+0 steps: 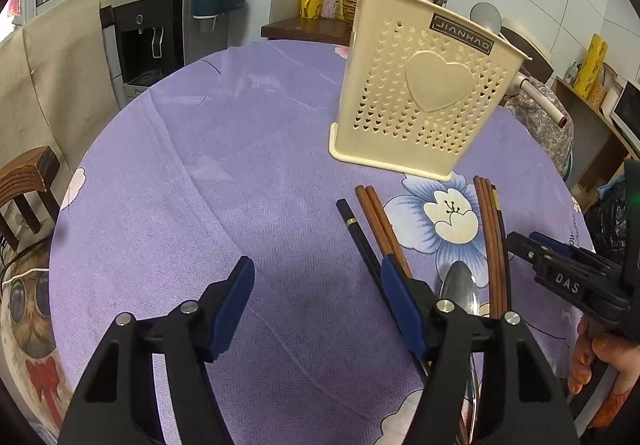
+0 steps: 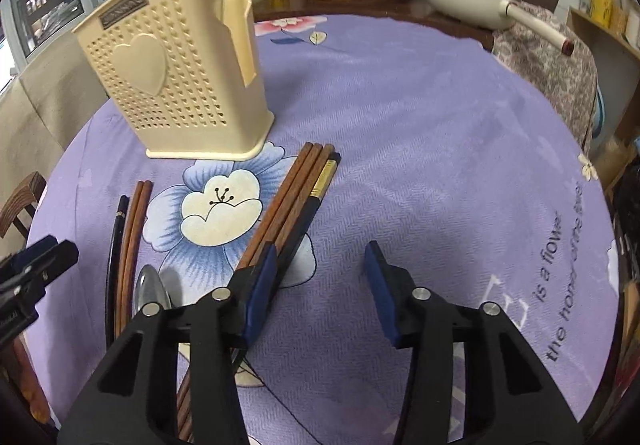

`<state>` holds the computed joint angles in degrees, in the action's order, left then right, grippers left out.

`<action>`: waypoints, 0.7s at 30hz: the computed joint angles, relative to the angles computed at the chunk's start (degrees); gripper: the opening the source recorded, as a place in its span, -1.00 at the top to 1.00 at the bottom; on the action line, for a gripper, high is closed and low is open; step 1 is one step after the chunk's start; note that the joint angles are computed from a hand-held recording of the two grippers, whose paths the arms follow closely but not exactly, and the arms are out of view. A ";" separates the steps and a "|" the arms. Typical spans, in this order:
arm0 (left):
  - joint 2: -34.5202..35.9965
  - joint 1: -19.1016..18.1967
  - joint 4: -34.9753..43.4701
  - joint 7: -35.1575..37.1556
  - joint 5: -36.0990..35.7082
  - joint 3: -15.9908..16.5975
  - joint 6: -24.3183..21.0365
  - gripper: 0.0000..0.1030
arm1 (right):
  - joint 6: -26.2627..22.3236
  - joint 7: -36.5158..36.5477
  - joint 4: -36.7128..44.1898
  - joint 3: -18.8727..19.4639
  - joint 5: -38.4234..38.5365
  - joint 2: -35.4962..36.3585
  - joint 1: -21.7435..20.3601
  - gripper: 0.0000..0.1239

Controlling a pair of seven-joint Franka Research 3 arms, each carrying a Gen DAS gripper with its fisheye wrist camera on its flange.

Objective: Organize utensils
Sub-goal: 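Move both tools back down to the chopsticks beside the holder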

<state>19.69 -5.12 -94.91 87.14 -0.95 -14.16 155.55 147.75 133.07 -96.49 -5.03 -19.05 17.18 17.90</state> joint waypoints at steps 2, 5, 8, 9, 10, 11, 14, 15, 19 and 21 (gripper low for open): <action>0.09 -0.05 -0.02 -0.05 0.04 -0.04 -0.11 -0.24 | -0.69 0.39 1.17 -0.07 0.61 0.92 -0.12 0.33; 0.26 -0.27 0.07 -0.22 0.33 0.02 -0.25 -0.24 | -1.01 0.28 2.62 -0.01 2.26 2.06 -0.51 0.34; 0.45 -0.55 0.25 -0.46 0.91 0.16 -0.31 -0.24 | -2.53 -0.20 4.87 -0.15 3.26 3.44 -0.53 0.36; 0.48 -0.60 0.25 -0.57 1.02 0.19 -0.31 -0.24 | -3.23 0.01 5.69 -0.39 3.12 3.90 -0.30 0.37; 0.50 -0.65 0.26 -0.70 1.13 0.22 -0.36 -0.24 | -3.97 0.41 6.40 -0.71 2.68 4.23 0.03 0.41; 0.50 -0.60 0.23 -0.72 1.06 0.16 -0.44 -0.24 | -4.70 0.65 7.47 -0.96 2.55 4.93 0.08 0.43; 0.30 -0.38 -0.07 -0.58 0.91 0.09 -0.36 -0.24 | -5.31 0.58 8.38 -1.01 3.29 5.56 -0.30 0.46; 0.28 -0.39 -0.10 -0.63 0.99 0.16 -0.38 -0.24 | -5.52 0.51 8.93 -1.12 3.24 5.95 -0.30 0.47; 0.80 -0.54 0.79 -0.87 1.24 0.30 -1.06 -0.24 | -6.82 0.10 12.00 -1.39 3.74 7.92 -0.43 0.50; 1.32 -0.57 1.75 -0.65 1.27 0.16 -1.83 -0.20 | -7.62 0.26 13.63 -1.69 3.84 8.95 -0.37 0.52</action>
<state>21.01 -5.69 -93.16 86.49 0.32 -14.00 153.72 140.12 133.33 -82.86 -6.72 -15.21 26.13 17.53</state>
